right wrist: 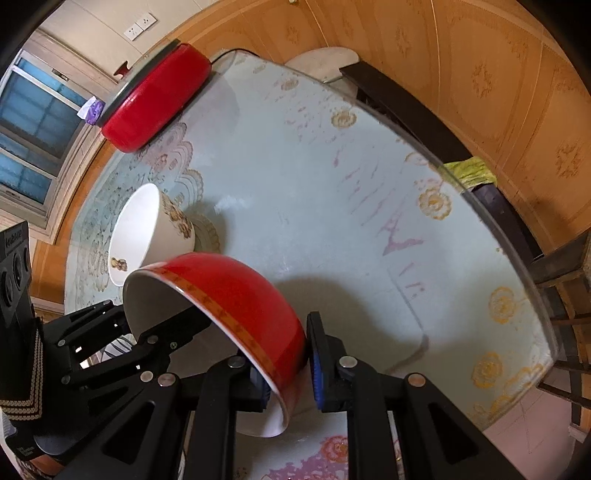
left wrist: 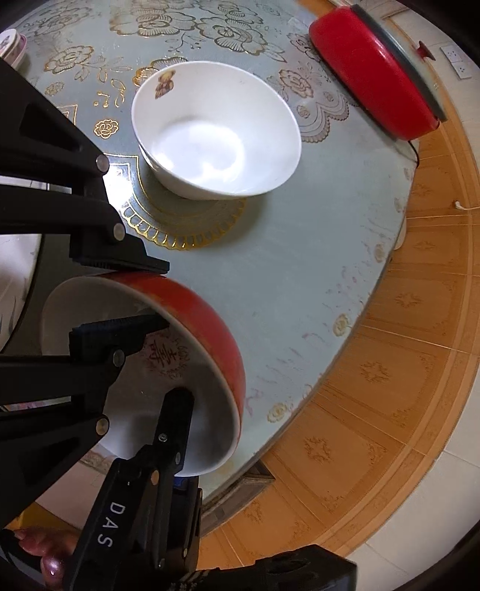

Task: Organize plates and bowls
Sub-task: 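Lift the red bowl with the left tool into the dish held by the right tool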

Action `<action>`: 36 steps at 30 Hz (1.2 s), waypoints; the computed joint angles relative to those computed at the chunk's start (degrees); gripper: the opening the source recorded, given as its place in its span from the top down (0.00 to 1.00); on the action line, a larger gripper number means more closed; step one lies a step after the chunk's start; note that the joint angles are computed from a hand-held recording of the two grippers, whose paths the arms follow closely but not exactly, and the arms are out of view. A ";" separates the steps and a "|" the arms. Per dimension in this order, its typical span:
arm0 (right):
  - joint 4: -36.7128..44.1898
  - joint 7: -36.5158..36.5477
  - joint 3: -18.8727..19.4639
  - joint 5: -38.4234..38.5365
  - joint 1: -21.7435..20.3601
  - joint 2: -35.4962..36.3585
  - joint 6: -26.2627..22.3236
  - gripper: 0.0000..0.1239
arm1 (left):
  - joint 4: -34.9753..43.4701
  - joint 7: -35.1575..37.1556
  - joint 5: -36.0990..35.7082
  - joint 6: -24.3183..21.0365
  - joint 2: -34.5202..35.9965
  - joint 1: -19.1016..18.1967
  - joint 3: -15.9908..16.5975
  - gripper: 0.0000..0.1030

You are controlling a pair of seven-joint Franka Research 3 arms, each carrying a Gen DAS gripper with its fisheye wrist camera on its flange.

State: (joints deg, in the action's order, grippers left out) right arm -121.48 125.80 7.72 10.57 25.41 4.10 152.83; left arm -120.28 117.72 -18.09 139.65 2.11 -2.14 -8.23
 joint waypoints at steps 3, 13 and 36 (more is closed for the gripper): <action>-1.45 -0.64 0.08 1.84 -0.27 -1.56 0.86 0.87 | -0.50 1.35 -2.03 -0.04 -1.22 0.32 0.31 0.79; -1.19 -2.13 0.98 4.54 0.00 -4.03 1.92 0.86 | -3.65 6.42 -8.25 -0.06 -7.62 0.30 3.24 0.79; 7.97 -13.33 4.58 17.93 5.92 3.93 -4.05 0.85 | -21.78 3.03 -4.74 0.62 -23.62 2.17 12.53 0.76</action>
State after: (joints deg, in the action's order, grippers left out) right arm -113.52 112.47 12.30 28.49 31.33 8.03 148.78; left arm -142.07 120.75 -22.84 140.27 -21.51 0.03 4.30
